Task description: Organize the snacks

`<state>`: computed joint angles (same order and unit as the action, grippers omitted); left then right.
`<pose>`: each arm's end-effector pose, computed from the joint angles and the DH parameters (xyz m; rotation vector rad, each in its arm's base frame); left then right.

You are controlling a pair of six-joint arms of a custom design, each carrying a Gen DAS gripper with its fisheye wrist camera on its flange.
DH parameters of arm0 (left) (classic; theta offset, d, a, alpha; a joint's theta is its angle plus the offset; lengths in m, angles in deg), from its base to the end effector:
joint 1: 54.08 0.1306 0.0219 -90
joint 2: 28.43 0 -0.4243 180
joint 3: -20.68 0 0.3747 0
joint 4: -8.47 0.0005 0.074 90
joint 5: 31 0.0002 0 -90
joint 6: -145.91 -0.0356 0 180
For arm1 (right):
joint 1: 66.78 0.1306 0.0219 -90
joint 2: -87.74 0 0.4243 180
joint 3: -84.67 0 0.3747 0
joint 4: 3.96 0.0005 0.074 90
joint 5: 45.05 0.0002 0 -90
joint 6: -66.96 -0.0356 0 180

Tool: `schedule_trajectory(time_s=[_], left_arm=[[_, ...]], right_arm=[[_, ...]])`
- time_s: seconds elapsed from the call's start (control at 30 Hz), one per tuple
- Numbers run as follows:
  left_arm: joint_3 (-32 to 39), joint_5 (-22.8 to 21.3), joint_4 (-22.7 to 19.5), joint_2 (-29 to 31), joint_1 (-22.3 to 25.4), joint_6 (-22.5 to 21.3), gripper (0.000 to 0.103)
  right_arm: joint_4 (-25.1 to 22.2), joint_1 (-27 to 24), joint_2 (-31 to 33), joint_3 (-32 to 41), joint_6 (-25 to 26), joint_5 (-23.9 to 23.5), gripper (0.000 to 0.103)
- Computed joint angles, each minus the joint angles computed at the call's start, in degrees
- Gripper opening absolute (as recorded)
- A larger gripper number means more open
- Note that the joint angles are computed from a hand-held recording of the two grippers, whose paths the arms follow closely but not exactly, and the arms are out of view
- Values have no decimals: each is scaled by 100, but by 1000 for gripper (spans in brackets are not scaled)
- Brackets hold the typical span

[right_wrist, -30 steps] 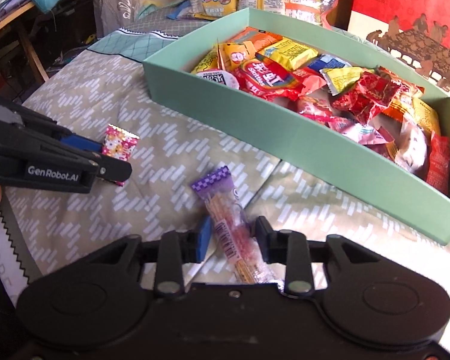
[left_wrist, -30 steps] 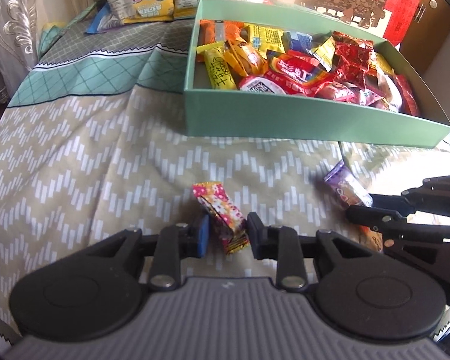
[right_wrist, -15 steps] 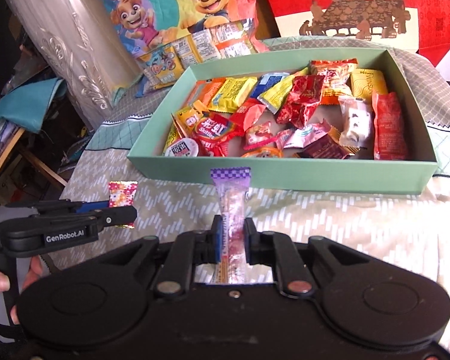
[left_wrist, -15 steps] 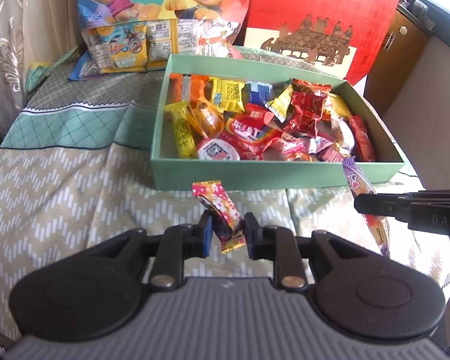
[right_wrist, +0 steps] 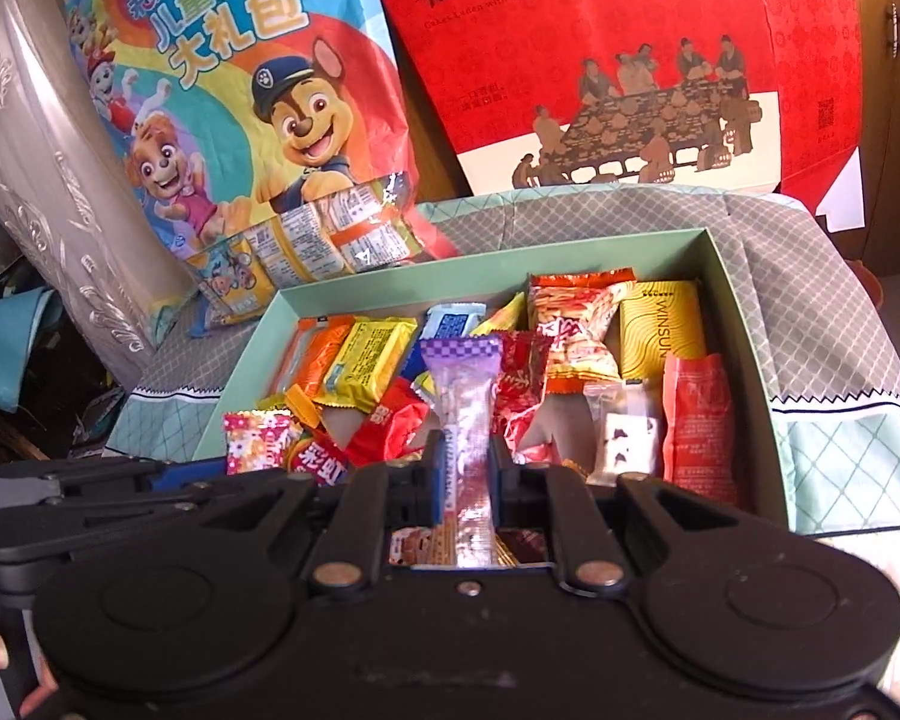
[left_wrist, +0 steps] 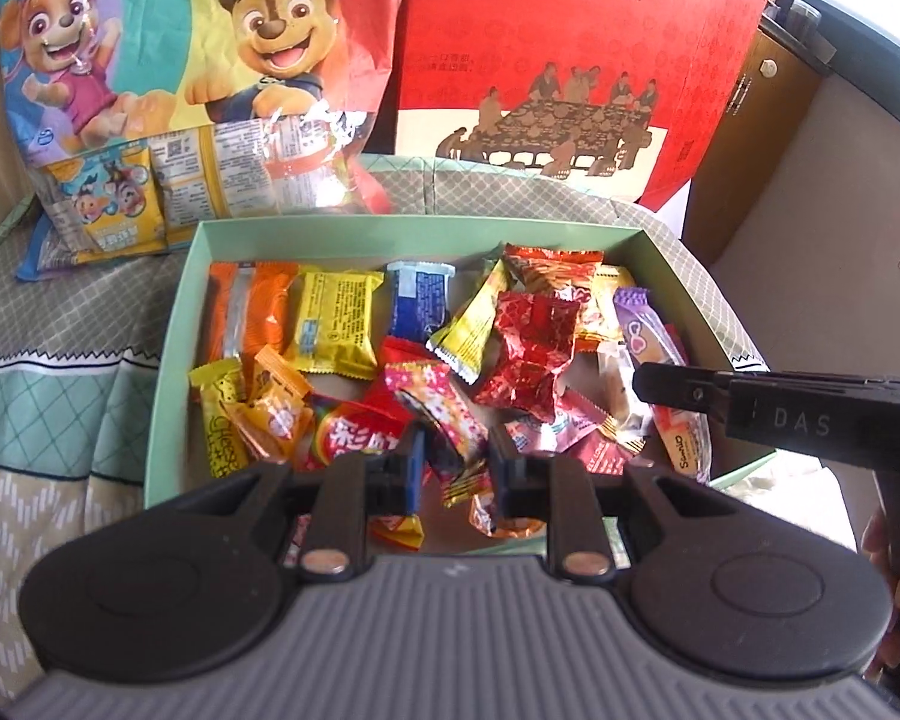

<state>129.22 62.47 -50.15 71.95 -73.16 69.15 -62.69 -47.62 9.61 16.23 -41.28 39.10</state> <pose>0.5084 -0.1786 0.5165 0.1531 2.4716 -0.3198 0.5186 0.1835 0.5261 -0.0668 2.4638 0.4143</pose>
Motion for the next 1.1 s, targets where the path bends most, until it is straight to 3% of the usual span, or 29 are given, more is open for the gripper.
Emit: schedule_trajectory(time_s=[0.3, 0.33, 0.37, 0.4, 0.43, 0.47, 0.5, 0.53, 0.7, 1.1], left_arm=[[470, -100, -291, 447, -44, -87, 22], [481, -119, -322, 464, -46, -80, 24], [495, -180, -359, 478, -48, -64, 32], [509, -263, -398, 489, -54, -49, 57], [497, -383, -400, 480, -67, -16, 69], [432, -634, -332, 430, -96, 34, 86], [383, -806, -279, 387, -114, 39, 93], [355, -883, -267, 359, -119, 37, 95], [192, -940, -314, 131, -71, 48, 102], [-535, -1156, -446, -541, -87, 217, 103]], right_arm=[[22, -104, 211, 15, -112, 62, 16], [28, -106, 216, 10, -126, 84, 19], [46, -113, 220, 12, -133, 63, 23], [74, -114, 213, 3, -161, 65, 39], [86, -110, 208, 5, -184, 112, 65], [146, -94, 176, -28, -204, 188, 80], [261, -77, 117, -94, -223, 263, 99], [332, -63, 73, -137, -238, 326, 103], [73, -10, 15, -61, -214, 464, 103], [-438, 211, -416, -294, -366, 696, 103]])
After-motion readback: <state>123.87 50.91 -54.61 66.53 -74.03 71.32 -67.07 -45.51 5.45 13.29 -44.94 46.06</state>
